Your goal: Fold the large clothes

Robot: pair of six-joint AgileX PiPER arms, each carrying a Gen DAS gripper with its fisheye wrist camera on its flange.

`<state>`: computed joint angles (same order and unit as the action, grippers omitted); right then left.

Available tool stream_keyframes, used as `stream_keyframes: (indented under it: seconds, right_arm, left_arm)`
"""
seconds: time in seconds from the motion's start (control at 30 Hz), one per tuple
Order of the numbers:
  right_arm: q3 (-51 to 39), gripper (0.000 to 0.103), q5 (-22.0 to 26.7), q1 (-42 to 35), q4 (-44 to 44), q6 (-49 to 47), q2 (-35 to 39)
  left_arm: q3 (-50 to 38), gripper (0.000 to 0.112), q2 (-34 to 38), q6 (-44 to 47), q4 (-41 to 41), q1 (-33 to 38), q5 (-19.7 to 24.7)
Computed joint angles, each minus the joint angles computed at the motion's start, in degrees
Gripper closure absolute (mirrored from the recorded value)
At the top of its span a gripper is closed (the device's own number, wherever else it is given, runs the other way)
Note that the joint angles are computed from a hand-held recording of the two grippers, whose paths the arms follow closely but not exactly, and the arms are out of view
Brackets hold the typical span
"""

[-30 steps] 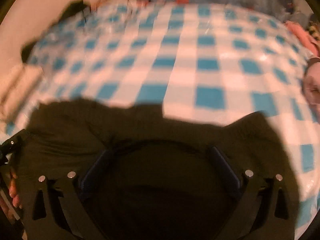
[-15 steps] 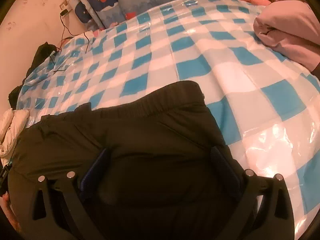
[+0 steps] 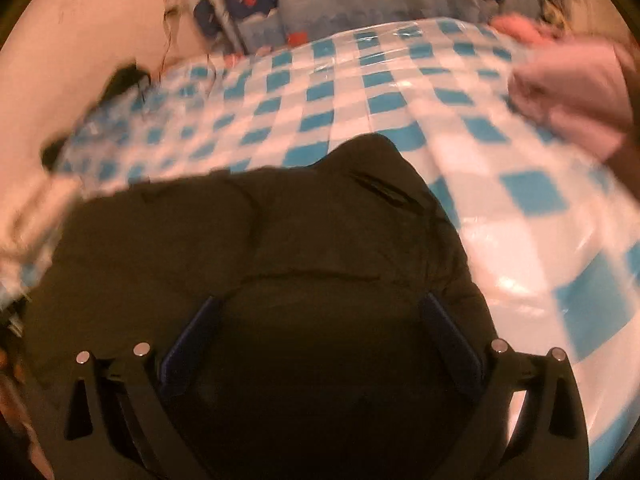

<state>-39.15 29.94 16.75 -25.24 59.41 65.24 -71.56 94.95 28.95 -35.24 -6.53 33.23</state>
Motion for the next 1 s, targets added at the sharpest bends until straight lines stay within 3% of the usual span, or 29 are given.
stream_keyframes:
  seconds: [0.07,0.13,0.23,0.37,0.5,0.53,0.6,0.7,0.83,0.9,1.0]
  right_arm:
    - [-2.0,0.007,5.2,2.5,-3.7,4.6,-1.1]
    - [-4.2,0.007,7.4,5.5,-7.1,7.6,-2.7]
    - [-11.4,0.007,10.3,8.8,-9.7,7.3,0.9]
    - [-23.0,0.007,9.3,9.4,-8.4,2.5,12.0]
    - [-27.6,0.007,7.2,8.8,-4.7,-2.7,22.9]
    - [-26.4,0.007,4.7,7.6,-1.9,-4.4,24.7]
    - [-22.7,0.007,0.1,6.2,-1.4,-2.1,23.9]
    - [-20.9,0.007,-1.6,5.9,-1.7,-1.1,23.3]
    - [-21.7,0.007,-0.6,6.2,-1.5,-1.4,24.6]
    - [-24.1,0.007,3.3,7.0,-0.9,-2.5,25.1]
    - [-27.0,0.007,5.3,10.4,-7.2,1.1,24.1]
  left_arm:
    - [0.1,0.024,-1.6,-4.4,4.2,-1.0,-0.2]
    - [0.9,0.024,-4.1,-2.2,2.0,-1.6,-0.5]
    - [0.2,0.024,-6.5,-3.8,4.9,-6.1,-3.6]
    - [-4.9,0.024,-3.9,-13.0,13.3,-13.2,-6.5]
    - [-7.4,0.024,-0.1,-19.4,18.7,-16.5,-7.3]
    - [-7.3,0.024,0.5,-19.3,18.3,-16.5,-7.1]
    - [-7.2,0.024,2.1,-19.5,17.4,-15.9,-6.1]
    - [-6.1,0.024,3.3,-16.6,15.0,-15.3,-7.0]
    - [-5.0,0.024,3.4,-21.4,21.7,-17.1,-8.8]
    - [-4.7,0.024,3.5,-22.1,23.0,-17.3,-9.2]
    - [-4.1,0.024,3.4,-21.6,22.8,-17.2,-9.7]
